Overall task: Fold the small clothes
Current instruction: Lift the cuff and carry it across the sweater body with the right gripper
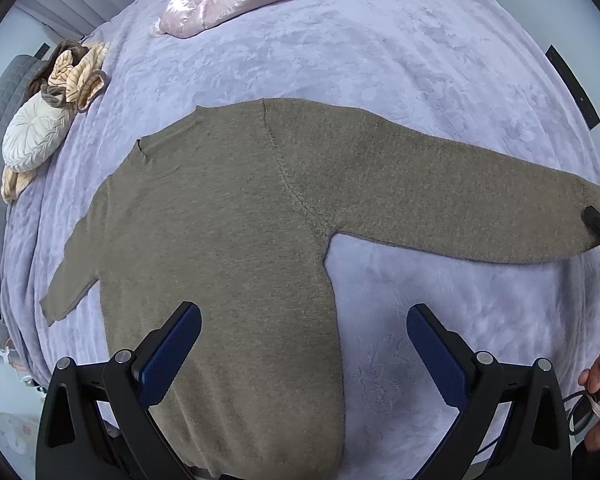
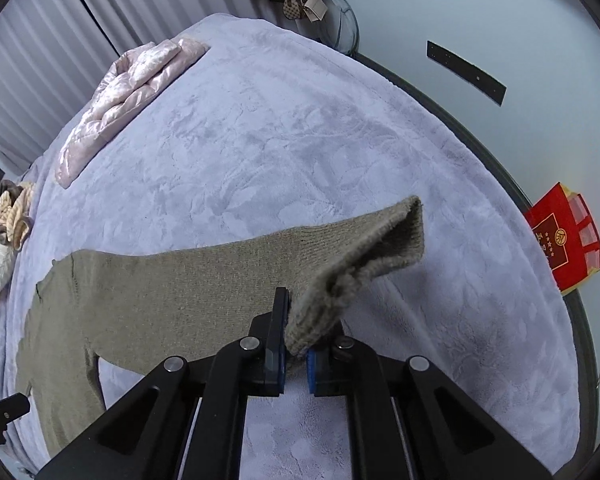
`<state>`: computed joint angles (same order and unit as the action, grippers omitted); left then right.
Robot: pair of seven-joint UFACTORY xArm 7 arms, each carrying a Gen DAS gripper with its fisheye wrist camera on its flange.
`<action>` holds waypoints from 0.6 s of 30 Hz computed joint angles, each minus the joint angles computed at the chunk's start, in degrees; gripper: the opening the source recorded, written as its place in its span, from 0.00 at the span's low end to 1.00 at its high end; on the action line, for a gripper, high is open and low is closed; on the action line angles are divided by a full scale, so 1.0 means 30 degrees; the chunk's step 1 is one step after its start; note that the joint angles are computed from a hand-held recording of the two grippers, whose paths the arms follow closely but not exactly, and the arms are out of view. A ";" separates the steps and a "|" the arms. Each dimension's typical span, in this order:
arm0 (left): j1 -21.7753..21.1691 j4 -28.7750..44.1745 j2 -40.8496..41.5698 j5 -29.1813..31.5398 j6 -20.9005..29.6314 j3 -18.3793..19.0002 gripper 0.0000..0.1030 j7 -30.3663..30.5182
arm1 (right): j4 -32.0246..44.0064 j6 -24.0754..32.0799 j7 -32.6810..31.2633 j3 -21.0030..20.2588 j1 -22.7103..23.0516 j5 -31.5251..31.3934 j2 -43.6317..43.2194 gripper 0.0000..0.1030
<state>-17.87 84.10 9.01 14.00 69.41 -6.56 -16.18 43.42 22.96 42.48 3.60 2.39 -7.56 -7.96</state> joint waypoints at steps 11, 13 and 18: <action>0.0397 0.0094 -0.0695 0.0202 -0.0104 0.0216 1.00 -0.0411 | 0.0588 0.0214 0.0294 0.0517 0.0282 -0.0097 -0.1255 0.08; 0.0666 0.0006 -0.0854 0.0130 -0.0179 0.0343 1.00 -0.0417 | 0.0698 0.0168 0.0460 0.0665 0.0325 -0.0214 -0.1431 0.08; 0.1524 -0.0458 -0.1305 -0.0701 -0.0437 0.0634 1.00 0.0005 | 0.1388 0.0552 0.1672 0.1477 0.0305 -0.1378 -0.1901 0.08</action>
